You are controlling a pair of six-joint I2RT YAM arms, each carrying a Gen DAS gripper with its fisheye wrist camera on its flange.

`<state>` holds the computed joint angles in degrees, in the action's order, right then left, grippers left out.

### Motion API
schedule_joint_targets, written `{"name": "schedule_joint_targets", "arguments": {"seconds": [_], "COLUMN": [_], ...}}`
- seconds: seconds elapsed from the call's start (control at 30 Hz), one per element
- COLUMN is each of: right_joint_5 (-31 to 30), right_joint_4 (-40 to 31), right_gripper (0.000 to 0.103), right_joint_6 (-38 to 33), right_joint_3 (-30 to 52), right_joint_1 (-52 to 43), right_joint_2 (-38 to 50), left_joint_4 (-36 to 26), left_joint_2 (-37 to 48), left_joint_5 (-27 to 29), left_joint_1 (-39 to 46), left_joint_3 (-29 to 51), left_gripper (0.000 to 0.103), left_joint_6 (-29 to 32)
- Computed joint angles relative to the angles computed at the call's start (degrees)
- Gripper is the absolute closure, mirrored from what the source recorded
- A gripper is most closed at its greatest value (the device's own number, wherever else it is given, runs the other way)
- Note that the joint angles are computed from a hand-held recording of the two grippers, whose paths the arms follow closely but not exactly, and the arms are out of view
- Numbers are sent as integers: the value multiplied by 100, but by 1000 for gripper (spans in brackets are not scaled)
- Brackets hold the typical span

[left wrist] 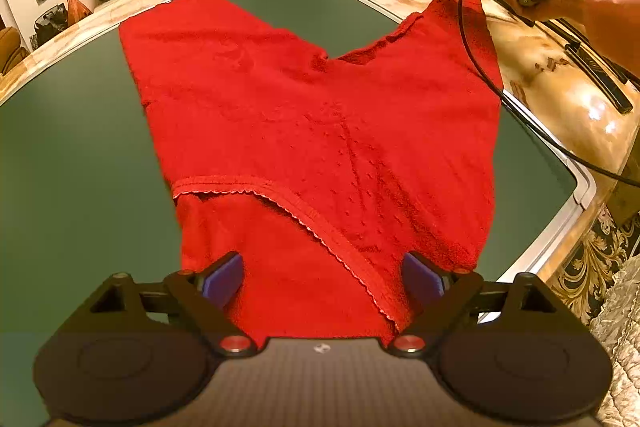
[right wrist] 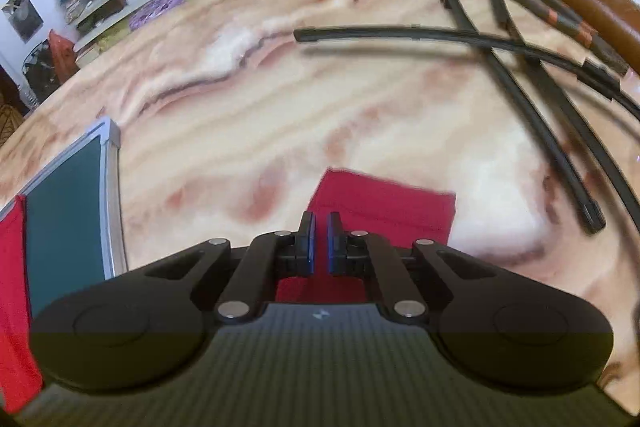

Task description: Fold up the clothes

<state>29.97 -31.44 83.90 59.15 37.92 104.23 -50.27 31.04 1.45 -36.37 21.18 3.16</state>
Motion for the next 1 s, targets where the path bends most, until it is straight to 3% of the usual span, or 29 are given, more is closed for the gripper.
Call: {"name": "schedule_joint_targets", "arguments": {"seconds": [0.2, 0.37, 0.47, 0.57, 0.67, 0.7, 0.77, 0.8, 0.9, 1.0], "right_joint_5": [-390, -328, -256, -38, 237, 270, 193, 85, 0, -73], "right_joint_4": [-220, -169, 621, 1356, 1311, 1284, 1115, 882, -10, -330], "right_gripper": [93, 89, 97, 98, 96, 95, 74, 70, 70, 70], "right_joint_6": [-78, 189, 757, 1469, 1601, 1454, 943, 653, 77, -166], "right_joint_3": [421, 367, -390, -1229, -1372, -1325, -1037, -759, 186, 631], "right_joint_1": [-222, -272, -258, -205, -110, -93, -112, -150, -153, -161], "right_joint_2": [364, 357, -113, -640, -778, -777, -645, -481, 141, 500], "left_joint_4": [48, 8, 14, 19, 37, 47, 59, 70, 105, 115], "left_joint_2": [28, -9, -12, -29, -18, -12, 5, 20, 64, 77], "left_joint_5": [9, 41, 61, 78, 61, 53, 41, 29, -28, -61], "left_joint_1": [-7, 34, 62, 86, 72, 60, 37, 15, -80, -133], "left_joint_3": [-16, -10, -13, -25, -35, -40, -39, -38, -36, -36], "left_gripper": [11, 11, 11, 11, 11, 11, 10, 10, 10, 9], "left_joint_6": [1, 46, 73, 100, 77, 62, 29, 2, -99, -152]}}
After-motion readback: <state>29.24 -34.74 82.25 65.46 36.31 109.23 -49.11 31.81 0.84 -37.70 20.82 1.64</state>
